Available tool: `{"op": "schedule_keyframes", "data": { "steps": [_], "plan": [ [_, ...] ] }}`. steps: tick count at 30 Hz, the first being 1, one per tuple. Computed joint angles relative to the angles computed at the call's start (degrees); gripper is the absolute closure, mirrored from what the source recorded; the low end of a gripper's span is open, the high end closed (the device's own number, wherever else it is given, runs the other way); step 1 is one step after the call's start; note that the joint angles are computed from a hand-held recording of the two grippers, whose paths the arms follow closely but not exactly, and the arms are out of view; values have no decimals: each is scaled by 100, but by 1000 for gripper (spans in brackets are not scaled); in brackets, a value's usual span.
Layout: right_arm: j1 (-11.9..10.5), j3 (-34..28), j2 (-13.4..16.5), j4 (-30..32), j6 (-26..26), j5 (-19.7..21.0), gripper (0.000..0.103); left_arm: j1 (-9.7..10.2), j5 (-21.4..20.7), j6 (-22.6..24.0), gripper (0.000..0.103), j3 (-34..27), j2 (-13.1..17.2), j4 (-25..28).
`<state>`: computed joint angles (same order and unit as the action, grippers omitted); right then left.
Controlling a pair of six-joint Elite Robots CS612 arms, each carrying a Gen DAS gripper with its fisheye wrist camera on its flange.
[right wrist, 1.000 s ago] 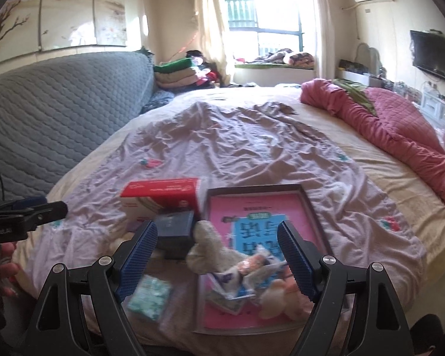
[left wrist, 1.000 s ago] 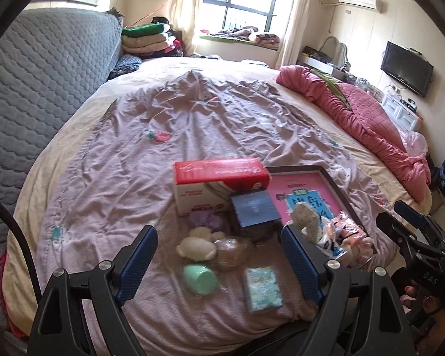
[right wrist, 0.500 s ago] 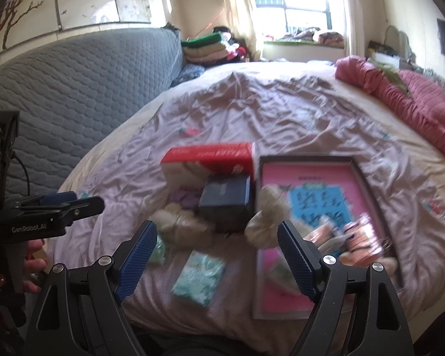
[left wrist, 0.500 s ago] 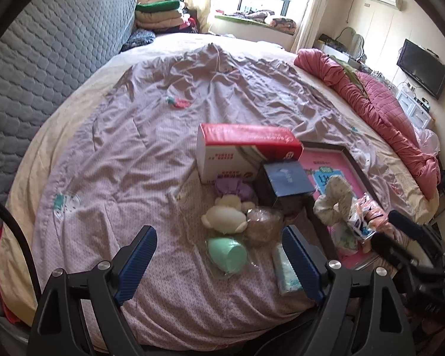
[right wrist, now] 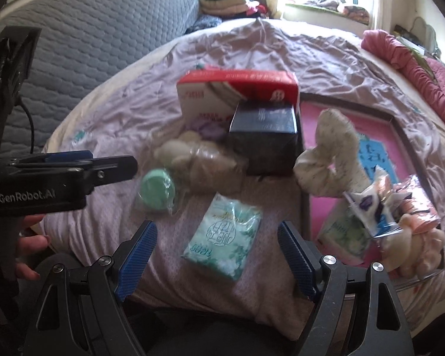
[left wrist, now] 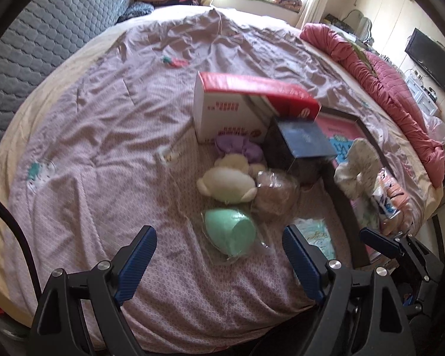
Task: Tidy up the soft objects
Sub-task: 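Reach the left tool to the bagged green cup while the right tool reaches the green tissue packet, then close the left tool on the bagged green cup while the right tool grasps the tissue packet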
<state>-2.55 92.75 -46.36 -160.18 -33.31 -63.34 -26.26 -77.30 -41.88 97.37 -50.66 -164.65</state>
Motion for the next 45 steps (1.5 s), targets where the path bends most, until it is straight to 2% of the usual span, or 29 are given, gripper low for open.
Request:
{"op": "schedule_keyframes", "data": {
  "steps": [7, 31, 39, 41, 45],
  "plan": [
    [69, -131, 114, 189, 56, -253, 19, 53, -223, 7, 17, -172, 190, 69],
    [208, -624, 396, 917, 191, -737, 19, 172, -536, 158, 17, -610, 564, 483],
    [283, -684, 446, 896, -13, -935, 19, 196, -521, 136, 17, -675, 636, 562],
    [293, -688, 450, 917, -75, -939, 22, 196, -493, 145, 17, -681, 638, 569],
    [280, -706, 449, 1028, -160, -815, 33, 191, -433, 179, 17, -681, 636, 582]
  ]
}}
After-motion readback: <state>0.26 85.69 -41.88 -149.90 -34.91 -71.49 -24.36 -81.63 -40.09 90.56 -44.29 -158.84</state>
